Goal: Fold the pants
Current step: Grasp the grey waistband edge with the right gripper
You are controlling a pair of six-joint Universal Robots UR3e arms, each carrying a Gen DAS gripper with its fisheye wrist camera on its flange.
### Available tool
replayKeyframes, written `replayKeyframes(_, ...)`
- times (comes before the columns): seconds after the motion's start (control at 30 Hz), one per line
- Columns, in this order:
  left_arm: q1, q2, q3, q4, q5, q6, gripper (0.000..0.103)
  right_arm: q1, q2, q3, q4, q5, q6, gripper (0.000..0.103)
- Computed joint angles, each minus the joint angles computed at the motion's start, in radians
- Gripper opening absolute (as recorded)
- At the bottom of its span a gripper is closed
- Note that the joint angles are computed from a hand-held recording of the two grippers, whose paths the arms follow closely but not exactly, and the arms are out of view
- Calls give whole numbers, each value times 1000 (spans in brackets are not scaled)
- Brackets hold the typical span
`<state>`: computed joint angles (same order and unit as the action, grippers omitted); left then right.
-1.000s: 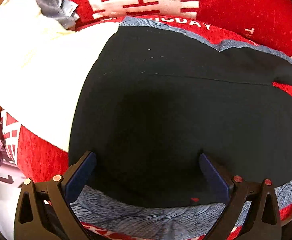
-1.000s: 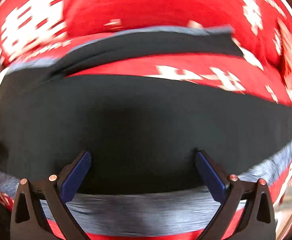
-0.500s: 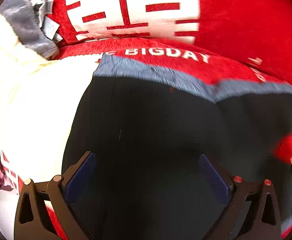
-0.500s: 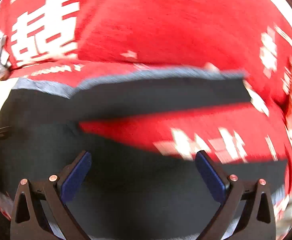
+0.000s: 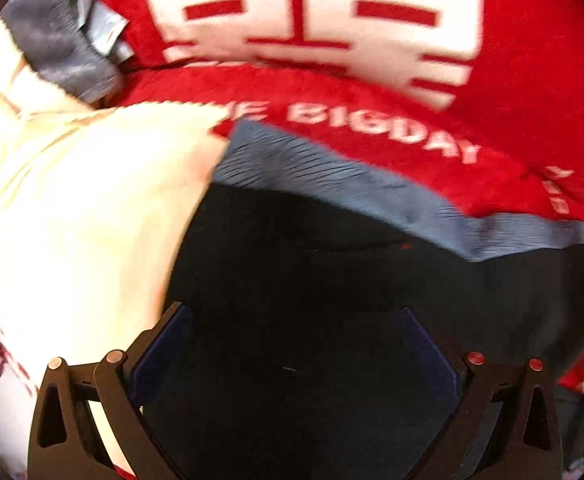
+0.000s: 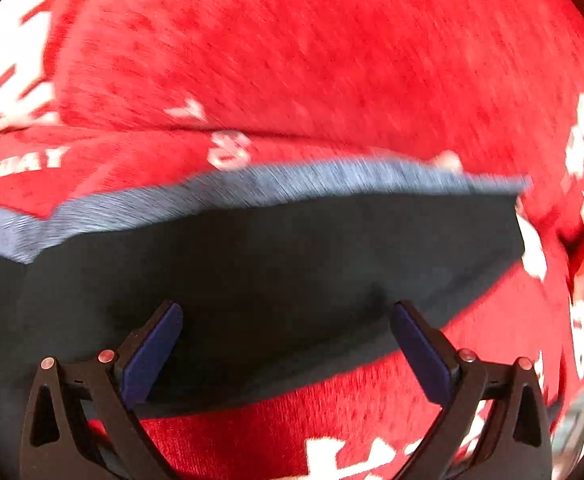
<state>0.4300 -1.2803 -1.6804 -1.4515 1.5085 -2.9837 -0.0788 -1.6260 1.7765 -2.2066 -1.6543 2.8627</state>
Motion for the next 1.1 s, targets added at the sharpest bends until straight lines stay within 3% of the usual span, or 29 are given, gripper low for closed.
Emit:
replayKeyframes(0.1,-64,-6,47,-11,-10,-31,103,0,-12,-57,62,132,-140,103)
replayKeyframes(0.2,-135,-7,65,22,35,-49,103,69,38,-133,94,172,-197,103)
replayKeyframes(0.4,-263,-68,68,81,134,-138,103,170,144,-219,71,137,-216,103)
replayKeyframes(0.6,-225,-41,-14,112,99,-129,103,192,220,-286,142,205,-288,103)
replayKeyframes(0.8,-242,-40,-48,137,109,-126,103,223,351,-476,322,298,-478,103)
replayKeyframes(1.1,-211,26,-149,158,91,-97,103,282,685,-871,610,274,-620,103)
